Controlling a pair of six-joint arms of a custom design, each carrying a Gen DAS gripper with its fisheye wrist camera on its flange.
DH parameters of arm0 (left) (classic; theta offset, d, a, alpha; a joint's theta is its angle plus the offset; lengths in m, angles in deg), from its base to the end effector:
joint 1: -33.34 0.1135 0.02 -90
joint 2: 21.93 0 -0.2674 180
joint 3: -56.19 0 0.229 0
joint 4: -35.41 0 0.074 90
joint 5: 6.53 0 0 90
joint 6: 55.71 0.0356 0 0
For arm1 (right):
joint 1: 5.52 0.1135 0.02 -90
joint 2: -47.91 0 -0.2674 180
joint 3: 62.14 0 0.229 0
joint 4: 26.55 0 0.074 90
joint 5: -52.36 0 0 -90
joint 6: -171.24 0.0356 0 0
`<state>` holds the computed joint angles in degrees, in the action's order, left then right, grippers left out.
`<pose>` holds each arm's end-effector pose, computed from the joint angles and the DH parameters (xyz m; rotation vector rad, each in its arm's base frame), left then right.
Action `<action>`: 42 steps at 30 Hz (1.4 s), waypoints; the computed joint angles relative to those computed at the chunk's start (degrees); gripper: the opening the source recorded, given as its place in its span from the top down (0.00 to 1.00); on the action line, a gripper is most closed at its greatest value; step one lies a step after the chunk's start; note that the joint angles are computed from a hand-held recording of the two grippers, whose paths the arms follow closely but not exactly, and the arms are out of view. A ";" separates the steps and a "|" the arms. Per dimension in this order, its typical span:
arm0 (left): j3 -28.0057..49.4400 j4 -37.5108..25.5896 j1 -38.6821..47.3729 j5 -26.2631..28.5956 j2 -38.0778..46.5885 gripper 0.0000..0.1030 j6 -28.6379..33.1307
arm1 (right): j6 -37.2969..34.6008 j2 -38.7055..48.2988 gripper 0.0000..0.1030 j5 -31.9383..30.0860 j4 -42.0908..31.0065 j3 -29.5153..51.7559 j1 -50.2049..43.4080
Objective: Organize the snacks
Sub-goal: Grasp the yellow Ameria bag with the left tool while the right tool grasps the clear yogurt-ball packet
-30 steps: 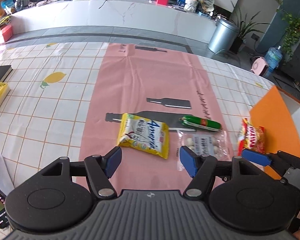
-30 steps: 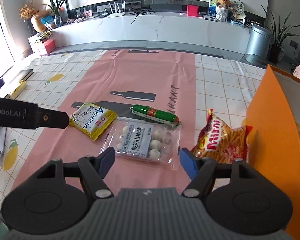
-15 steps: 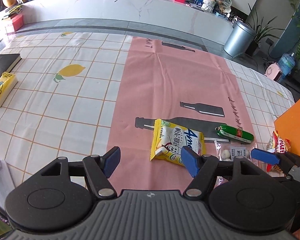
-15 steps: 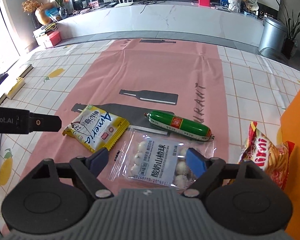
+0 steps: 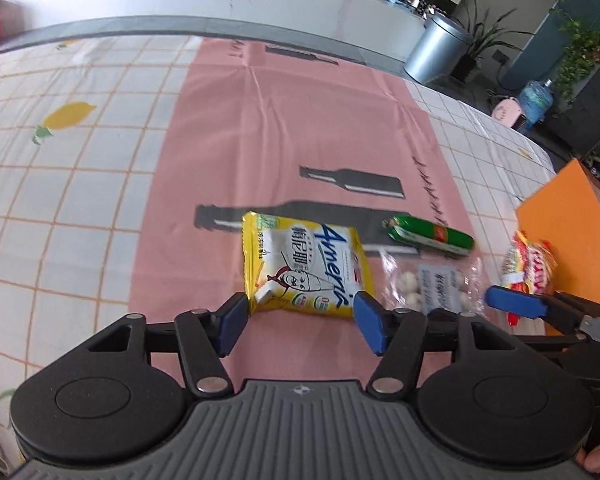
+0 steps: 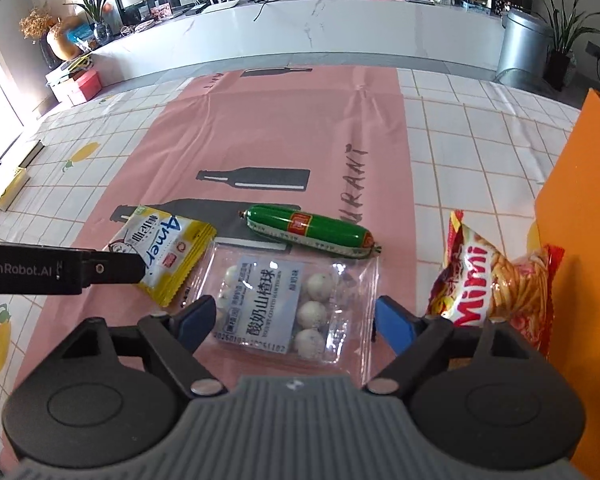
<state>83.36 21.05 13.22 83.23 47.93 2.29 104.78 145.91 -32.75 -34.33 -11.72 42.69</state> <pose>0.1464 -0.0535 0.1173 -0.2710 2.5892 -0.3333 0.1848 0.2022 0.1192 -0.5170 2.5249 0.3818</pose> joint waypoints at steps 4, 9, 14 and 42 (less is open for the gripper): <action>-0.44 -2.32 -3.67 2.16 -1.80 0.36 -1.02 | 1.68 -3.35 0.30 -2.40 -0.54 -2.53 0.68; -0.85 -4.16 -7.23 4.28 -2.98 0.48 -1.95 | 3.07 -6.77 0.43 -6.24 -2.58 -5.07 1.48; 0.68 -11.14 -9.18 -0.21 -9.26 0.36 -1.33 | -0.37 -8.98 0.43 -4.06 -3.82 -5.76 2.10; 5.28 7.53 -5.32 -10.18 15.61 0.15 14.53 | -13.35 3.50 0.35 -0.56 -8.83 6.69 2.37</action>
